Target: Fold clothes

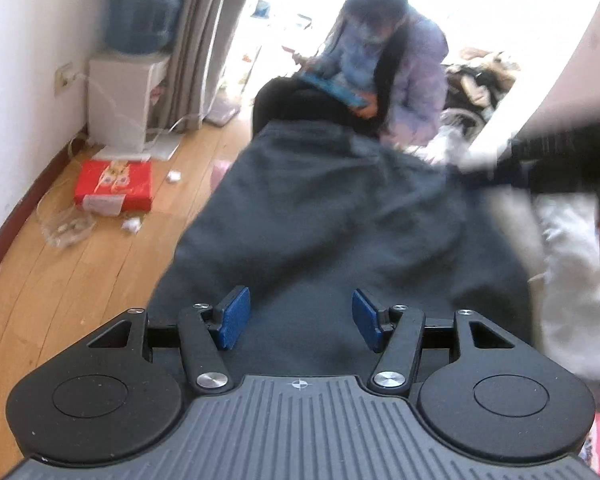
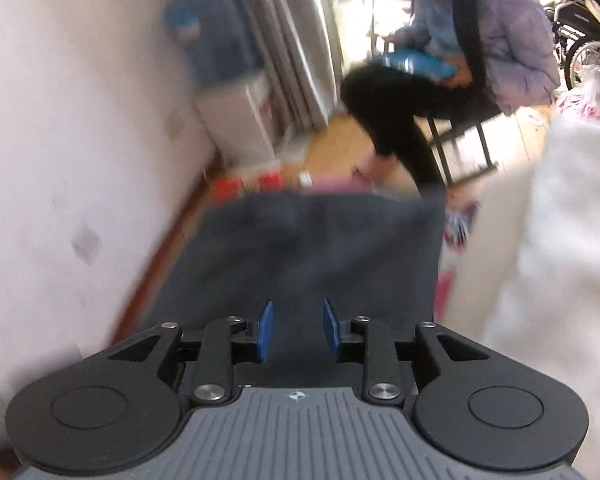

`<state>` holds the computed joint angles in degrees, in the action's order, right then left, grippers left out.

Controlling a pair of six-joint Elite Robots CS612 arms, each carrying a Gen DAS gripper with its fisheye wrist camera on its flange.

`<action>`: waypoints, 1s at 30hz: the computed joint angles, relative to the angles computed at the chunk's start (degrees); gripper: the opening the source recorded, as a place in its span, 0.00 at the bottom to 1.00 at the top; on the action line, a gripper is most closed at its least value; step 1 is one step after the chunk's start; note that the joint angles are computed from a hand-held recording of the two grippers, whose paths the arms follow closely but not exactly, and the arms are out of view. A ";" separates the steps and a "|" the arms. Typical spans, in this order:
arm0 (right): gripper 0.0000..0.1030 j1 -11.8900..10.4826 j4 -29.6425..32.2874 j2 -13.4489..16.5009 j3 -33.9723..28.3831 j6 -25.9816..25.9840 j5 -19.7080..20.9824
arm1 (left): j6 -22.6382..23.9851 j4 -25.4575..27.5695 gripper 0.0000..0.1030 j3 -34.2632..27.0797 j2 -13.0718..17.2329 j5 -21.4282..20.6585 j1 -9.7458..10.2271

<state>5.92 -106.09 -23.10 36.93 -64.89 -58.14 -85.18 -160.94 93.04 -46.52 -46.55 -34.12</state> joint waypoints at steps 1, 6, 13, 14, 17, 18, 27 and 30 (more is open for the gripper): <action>0.30 0.07 -2.83 -0.94 2.62 -0.24 -2.09 | 0.60 -0.44 0.55 0.07 -0.12 0.54 0.03; 0.30 1.04 -17.32 -4.02 12.15 0.23 -7.55 | -2.72 5.71 0.55 -1.56 0.06 -5.17 1.86; 0.40 0.85 -20.89 -4.17 11.21 4.88 -3.17 | 2.75 2.36 0.56 -2.49 0.47 -1.88 2.70; 0.40 0.67 -20.63 -4.24 11.13 4.95 -2.64 | 3.24 3.28 0.56 -3.31 0.75 -2.93 3.23; 0.40 -0.81 -20.63 -5.85 12.73 4.14 1.53 | 2.42 9.93 0.55 -6.44 1.46 -8.18 4.86; 0.41 -1.44 -20.72 -6.61 13.53 3.84 3.08 | 1.64 10.38 0.55 -6.47 1.31 -7.98 4.82; 0.47 -5.41 -16.29 -12.87 21.35 -1.81 6.36 | -4.88 10.80 0.70 -2.18 -3.07 -0.94 1.92; 0.47 -5.63 -18.92 -14.56 26.04 -0.23 9.28 | -5.48 13.35 0.73 -2.27 -3.86 -0.81 1.41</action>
<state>0.28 -125.01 -37.65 62.97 -65.12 -48.86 -90.66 -147.60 90.77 -50.38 -47.36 -32.72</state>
